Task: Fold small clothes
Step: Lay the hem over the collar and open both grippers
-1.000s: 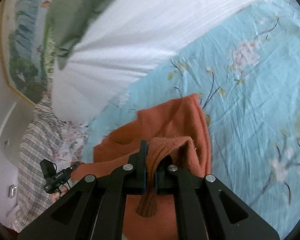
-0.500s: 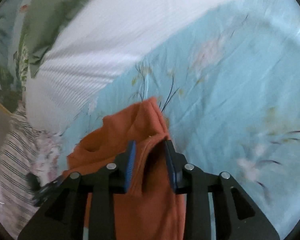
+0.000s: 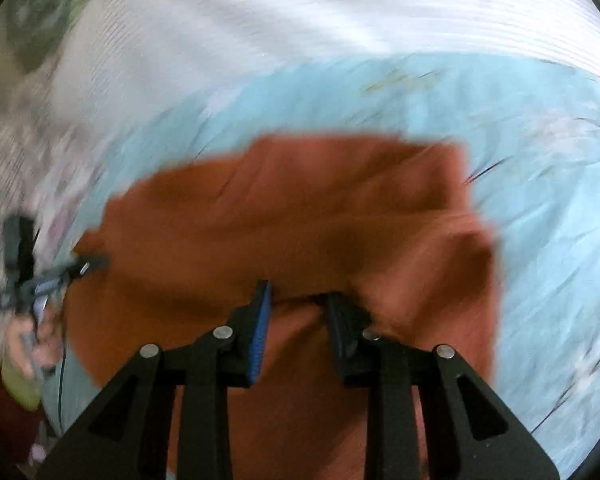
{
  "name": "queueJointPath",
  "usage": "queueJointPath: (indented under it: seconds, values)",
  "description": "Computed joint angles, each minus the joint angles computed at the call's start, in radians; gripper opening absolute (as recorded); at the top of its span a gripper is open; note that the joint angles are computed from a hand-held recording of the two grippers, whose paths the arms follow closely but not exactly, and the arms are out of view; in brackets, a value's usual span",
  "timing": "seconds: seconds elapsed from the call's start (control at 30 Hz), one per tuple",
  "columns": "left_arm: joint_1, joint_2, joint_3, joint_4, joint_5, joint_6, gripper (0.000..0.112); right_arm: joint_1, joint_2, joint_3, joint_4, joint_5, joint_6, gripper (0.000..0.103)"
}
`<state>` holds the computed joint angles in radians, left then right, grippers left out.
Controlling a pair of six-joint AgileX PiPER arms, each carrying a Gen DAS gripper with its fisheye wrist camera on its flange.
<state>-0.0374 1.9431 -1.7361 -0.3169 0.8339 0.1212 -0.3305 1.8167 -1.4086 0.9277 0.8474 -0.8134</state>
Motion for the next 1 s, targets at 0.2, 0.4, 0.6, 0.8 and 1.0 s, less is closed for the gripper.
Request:
queueJointPath:
  seconds: [0.2,0.4,0.6,0.8,1.0]
  values:
    - [0.074,0.089,-0.188,0.095,-0.058,-0.213,0.053,-0.061,-0.075,0.069,0.151,-0.102,-0.006,0.032]
    - [0.112,-0.029,-0.030,0.008,-0.132,-0.173,0.055,-0.092,-0.188,0.189,0.177,-0.065,-0.071,0.040]
    - [0.123,-0.273,0.347,-0.096,-0.260,-0.086,0.061,-0.057,-0.303,0.364,0.198,-0.049,-0.136,0.050]
    - [0.202,-0.470,0.620,-0.280,-0.285,0.011,0.063,-0.043,-0.420,0.564,0.277,-0.010,-0.204,0.053]
    - [0.197,-0.625,0.842,-0.472,-0.248,0.170,0.063,-0.091,-0.514,0.733,0.363,0.064,-0.263,0.068]
